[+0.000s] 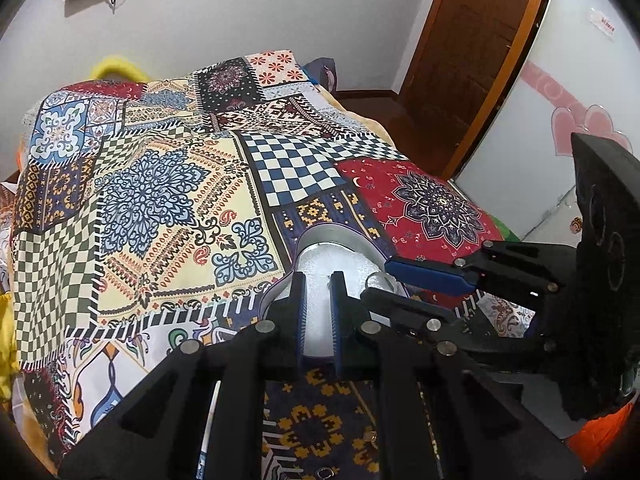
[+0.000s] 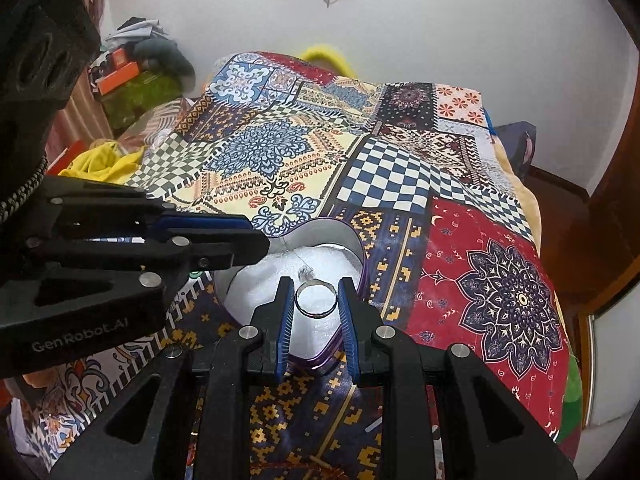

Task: Organize jewelry
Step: 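Lower the ring into the tin and open the right tool while the left tool places another earring, then grasp a red beaded bracelet with the right tool while the left tool grasps a silver ring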

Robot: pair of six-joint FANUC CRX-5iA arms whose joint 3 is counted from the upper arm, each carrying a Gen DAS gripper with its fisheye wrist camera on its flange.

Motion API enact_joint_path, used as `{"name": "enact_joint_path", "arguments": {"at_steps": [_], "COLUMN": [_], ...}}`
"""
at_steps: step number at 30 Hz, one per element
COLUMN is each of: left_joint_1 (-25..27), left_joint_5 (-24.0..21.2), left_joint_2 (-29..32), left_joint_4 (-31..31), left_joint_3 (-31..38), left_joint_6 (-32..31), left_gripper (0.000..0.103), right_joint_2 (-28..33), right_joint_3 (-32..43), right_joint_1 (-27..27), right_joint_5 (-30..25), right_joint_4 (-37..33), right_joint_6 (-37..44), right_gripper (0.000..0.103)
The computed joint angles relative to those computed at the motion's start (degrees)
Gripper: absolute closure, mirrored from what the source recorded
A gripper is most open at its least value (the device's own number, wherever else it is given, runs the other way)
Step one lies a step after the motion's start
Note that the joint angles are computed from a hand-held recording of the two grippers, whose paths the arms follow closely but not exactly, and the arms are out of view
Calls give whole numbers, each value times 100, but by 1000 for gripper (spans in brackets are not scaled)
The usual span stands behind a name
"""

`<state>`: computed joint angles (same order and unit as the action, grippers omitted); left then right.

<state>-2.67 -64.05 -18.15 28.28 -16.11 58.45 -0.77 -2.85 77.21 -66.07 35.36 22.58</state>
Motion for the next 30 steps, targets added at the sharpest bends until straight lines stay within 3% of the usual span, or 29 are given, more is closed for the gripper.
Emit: {"name": "enact_joint_path", "arguments": {"at_steps": [4,9,13,17,30], "left_joint_1": [49,91,192,267,809], "left_joint_5": [1,25,-78,-151,-816], "left_joint_2": [-115,-357,-547,-775,-1498], "left_joint_4": [-61,-180,-169,-239,-282], "left_joint_3": [18,14,30,39,-251], "left_joint_6": [42,70,79,118,-224], "left_gripper": [92,74,74,65,61], "right_joint_2": [43,-4,-69,-201,-459], "right_joint_3": [108,129,152,131,-55], "right_joint_1": [13,103,226,395,1013], "right_joint_5": [-141,-293,-484,-695,-1453], "right_joint_4": [-64,73,248,480,854], "right_joint_6": [63,-100,-256,-514,-1274], "right_gripper": [82,73,73,73,69]}}
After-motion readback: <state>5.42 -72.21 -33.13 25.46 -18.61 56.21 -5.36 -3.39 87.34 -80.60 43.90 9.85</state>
